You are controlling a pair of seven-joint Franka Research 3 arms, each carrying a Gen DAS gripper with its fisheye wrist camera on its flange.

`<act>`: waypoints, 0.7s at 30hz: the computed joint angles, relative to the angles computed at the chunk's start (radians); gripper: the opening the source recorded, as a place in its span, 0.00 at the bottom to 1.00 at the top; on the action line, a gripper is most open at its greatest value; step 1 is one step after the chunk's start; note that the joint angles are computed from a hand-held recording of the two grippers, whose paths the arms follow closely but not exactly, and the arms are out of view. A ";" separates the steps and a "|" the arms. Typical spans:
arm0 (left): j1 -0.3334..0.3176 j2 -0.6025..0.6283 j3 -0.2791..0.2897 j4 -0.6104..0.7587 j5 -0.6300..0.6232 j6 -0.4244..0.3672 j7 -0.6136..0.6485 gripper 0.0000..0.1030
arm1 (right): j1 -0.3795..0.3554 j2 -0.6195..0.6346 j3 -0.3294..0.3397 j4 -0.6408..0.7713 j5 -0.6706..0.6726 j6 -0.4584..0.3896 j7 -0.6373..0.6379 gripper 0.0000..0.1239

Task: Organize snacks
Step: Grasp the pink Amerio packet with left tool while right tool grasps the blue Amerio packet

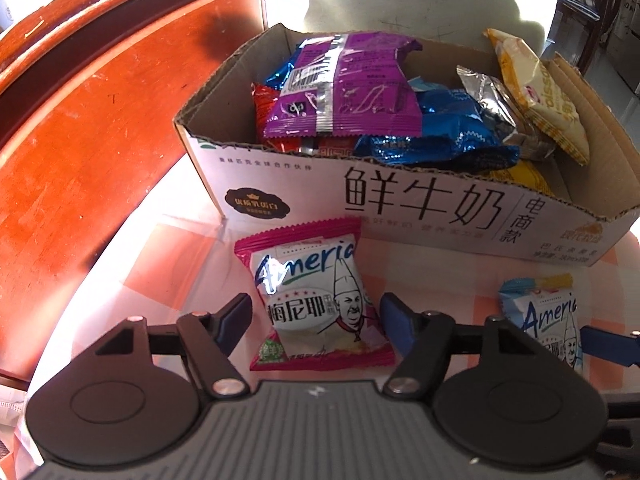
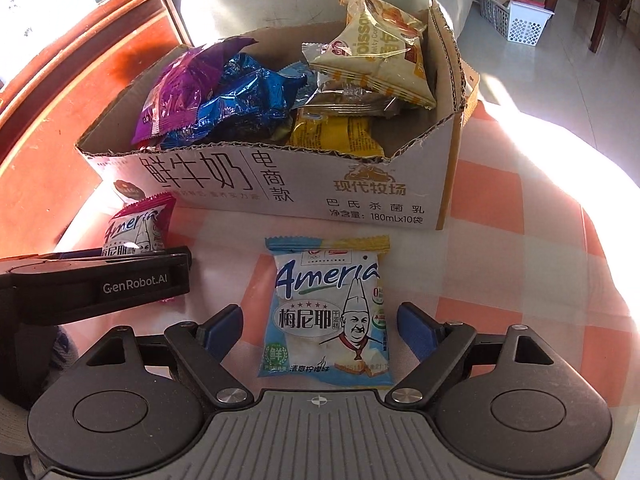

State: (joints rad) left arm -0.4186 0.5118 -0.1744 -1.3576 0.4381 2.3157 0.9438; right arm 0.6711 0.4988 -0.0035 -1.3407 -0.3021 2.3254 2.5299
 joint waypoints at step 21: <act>0.053 -0.107 -0.035 -0.138 -0.077 0.064 0.061 0.37 | -0.047 -0.101 0.030 -0.168 0.055 0.165 -0.047 0.40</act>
State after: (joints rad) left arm -0.3651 0.4050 -0.2092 -1.4956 0.3607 2.3801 1.0044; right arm 0.6241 0.3978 0.0267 -1.5082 -0.2468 2.4905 2.4827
